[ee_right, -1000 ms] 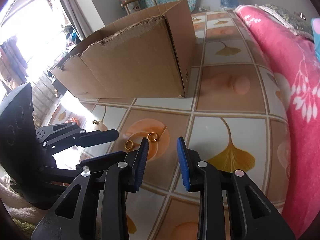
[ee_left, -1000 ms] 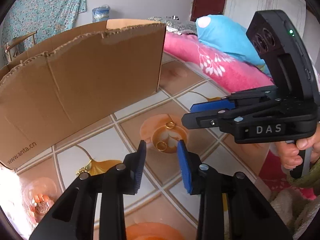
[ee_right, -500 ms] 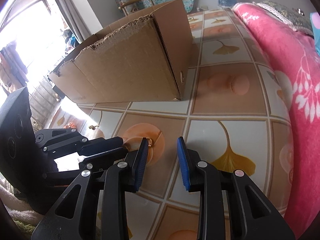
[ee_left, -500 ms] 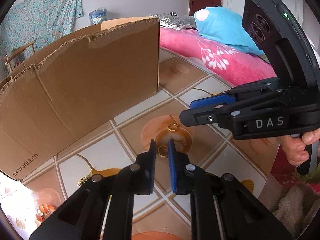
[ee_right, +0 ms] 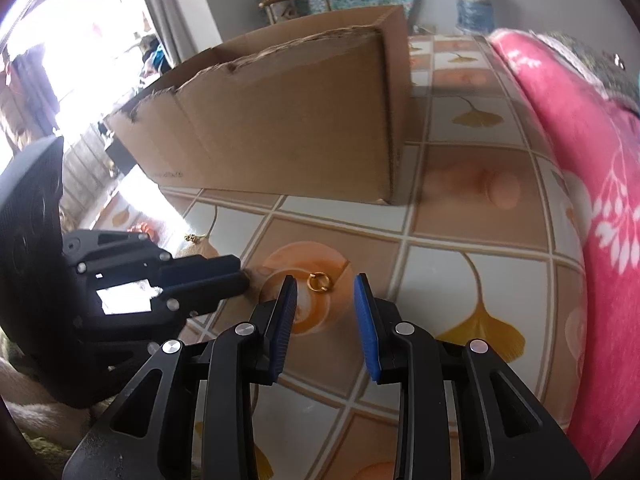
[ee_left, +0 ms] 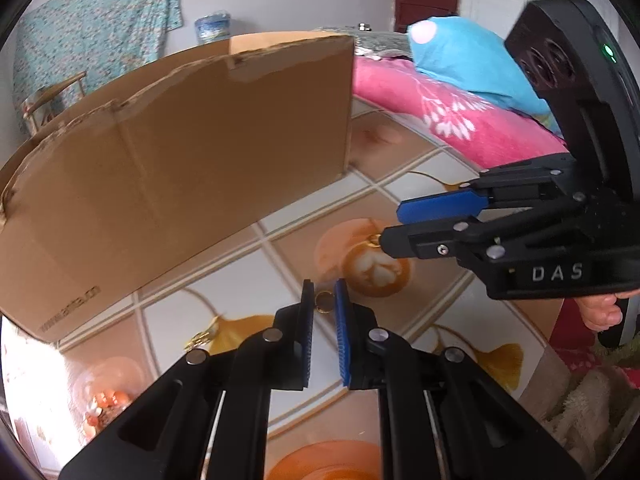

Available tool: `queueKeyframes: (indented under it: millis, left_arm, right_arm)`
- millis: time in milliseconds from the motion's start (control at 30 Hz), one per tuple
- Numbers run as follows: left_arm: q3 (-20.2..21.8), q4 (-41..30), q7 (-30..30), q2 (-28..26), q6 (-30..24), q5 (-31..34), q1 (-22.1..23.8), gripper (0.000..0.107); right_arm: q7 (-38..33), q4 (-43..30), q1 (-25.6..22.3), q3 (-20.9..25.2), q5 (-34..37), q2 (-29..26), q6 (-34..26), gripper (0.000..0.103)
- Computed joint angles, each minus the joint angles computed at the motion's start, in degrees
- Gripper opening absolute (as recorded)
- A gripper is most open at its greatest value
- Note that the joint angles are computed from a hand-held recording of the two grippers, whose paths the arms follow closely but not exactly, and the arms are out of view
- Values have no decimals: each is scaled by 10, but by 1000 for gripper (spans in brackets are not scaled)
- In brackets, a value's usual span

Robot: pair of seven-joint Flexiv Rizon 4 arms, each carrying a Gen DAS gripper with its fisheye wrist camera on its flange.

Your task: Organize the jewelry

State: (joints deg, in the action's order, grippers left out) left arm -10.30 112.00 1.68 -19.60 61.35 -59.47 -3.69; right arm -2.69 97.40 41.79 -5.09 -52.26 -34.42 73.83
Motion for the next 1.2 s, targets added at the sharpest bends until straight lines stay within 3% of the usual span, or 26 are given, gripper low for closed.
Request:
queueKeyframes:
  millis: [200, 667, 1133, 1200]
  left_arm:
    - [2, -3, -3, -2, -1, 2, 5, 10]
    - [2, -4, -5, -2, -3, 4, 5, 10]
    - [2, -5, -4, -2, -4, 4, 6, 10]
    - [1, -5, -2, -2, -4, 4, 6, 10]
  right_arm:
    - [-43, -25, -1, 11, 5, -12, -39, 27]
    - [-93, -46, 1, 23, -3, -22, -101, 13]
    - [-79, -43, 0, 18, -11, -21, -89, 8]
    - [-75, -41, 3, 17, -15, -18, -88, 3]
